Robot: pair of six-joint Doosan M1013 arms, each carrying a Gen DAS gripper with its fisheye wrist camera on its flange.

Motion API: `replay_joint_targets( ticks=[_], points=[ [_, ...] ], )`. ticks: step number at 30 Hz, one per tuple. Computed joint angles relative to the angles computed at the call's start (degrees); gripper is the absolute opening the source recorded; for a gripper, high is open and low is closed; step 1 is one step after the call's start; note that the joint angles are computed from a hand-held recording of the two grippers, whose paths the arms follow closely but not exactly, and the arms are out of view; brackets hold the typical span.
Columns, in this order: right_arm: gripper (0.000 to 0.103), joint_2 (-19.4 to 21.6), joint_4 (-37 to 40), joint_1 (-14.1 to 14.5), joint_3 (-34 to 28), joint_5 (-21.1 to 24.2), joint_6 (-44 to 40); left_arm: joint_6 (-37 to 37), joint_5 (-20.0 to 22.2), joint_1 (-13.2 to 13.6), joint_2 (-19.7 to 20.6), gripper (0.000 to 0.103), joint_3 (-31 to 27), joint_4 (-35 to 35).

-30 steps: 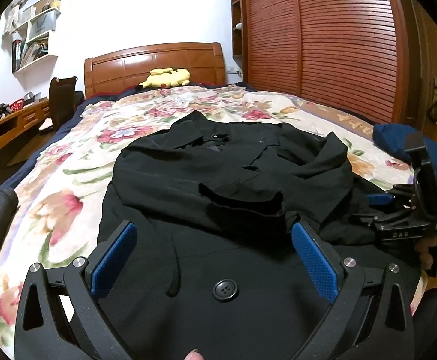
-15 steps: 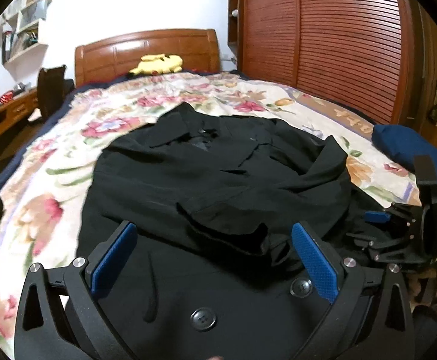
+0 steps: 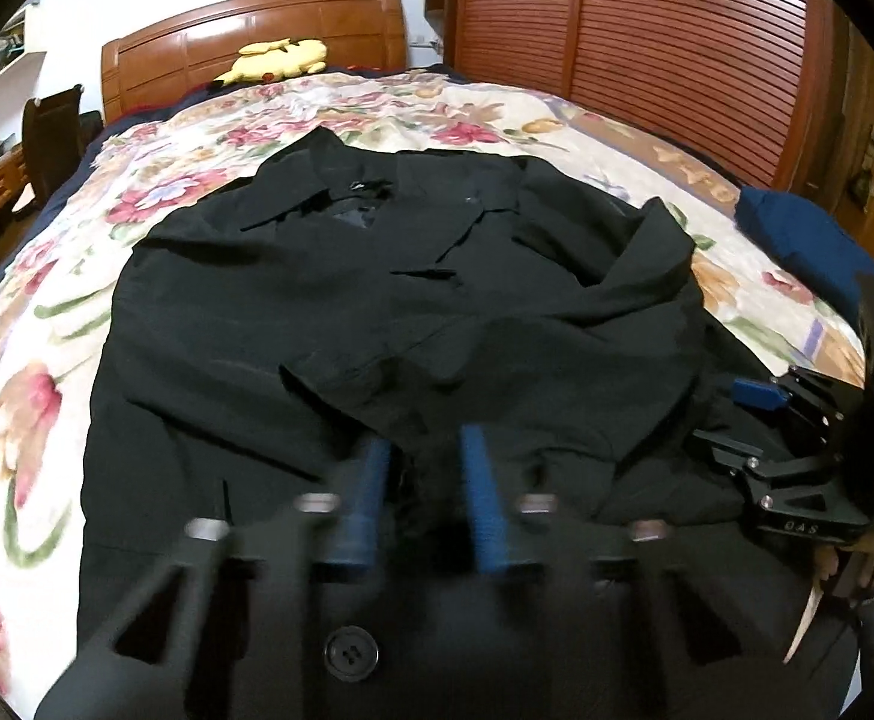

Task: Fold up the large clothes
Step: 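Grasp the coat hem with the left tool and lift it toward the collar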

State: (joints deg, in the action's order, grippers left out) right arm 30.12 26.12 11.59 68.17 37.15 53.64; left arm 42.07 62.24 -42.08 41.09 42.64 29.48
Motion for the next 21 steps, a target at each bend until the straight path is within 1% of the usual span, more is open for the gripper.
replay_joint_targets(
  ticks=[3,8,10,13,17,21],
  points=[
    [0.065,0.0,0.4,-0.1,0.1,0.0,-0.2,-0.4,-0.3,-0.5,-1.1,0.011,1.0,2.8],
    [0.065,-0.1,0.6,-0.2,0.2,-0.1,-0.4,-9.7,0.1,-2.3,-5.4,0.011,6.3,15.0],
    [0.065,0.0,0.8,-0.2,0.1,0.0,-0.5,-13.2,1.6,-3.1,-7.1,0.011,8.4,19.4],
    [0.065,0.0,1.2,-0.4,0.1,0.2,-0.7,-15.7,4.3,-4.3,-9.0,0.010,11.0,23.7],
    [0.065,-0.1,2.0,-0.5,0.3,-0.1,-1.1,-19.2,6.1,-6.0,-11.5,0.010,15.3,27.2],
    [0.065,-0.2,2.0,-0.5,0.5,-0.5,-1.2,-20.3,7.3,-6.9,-12.7,0.010,18.4,25.2]
  ],
)
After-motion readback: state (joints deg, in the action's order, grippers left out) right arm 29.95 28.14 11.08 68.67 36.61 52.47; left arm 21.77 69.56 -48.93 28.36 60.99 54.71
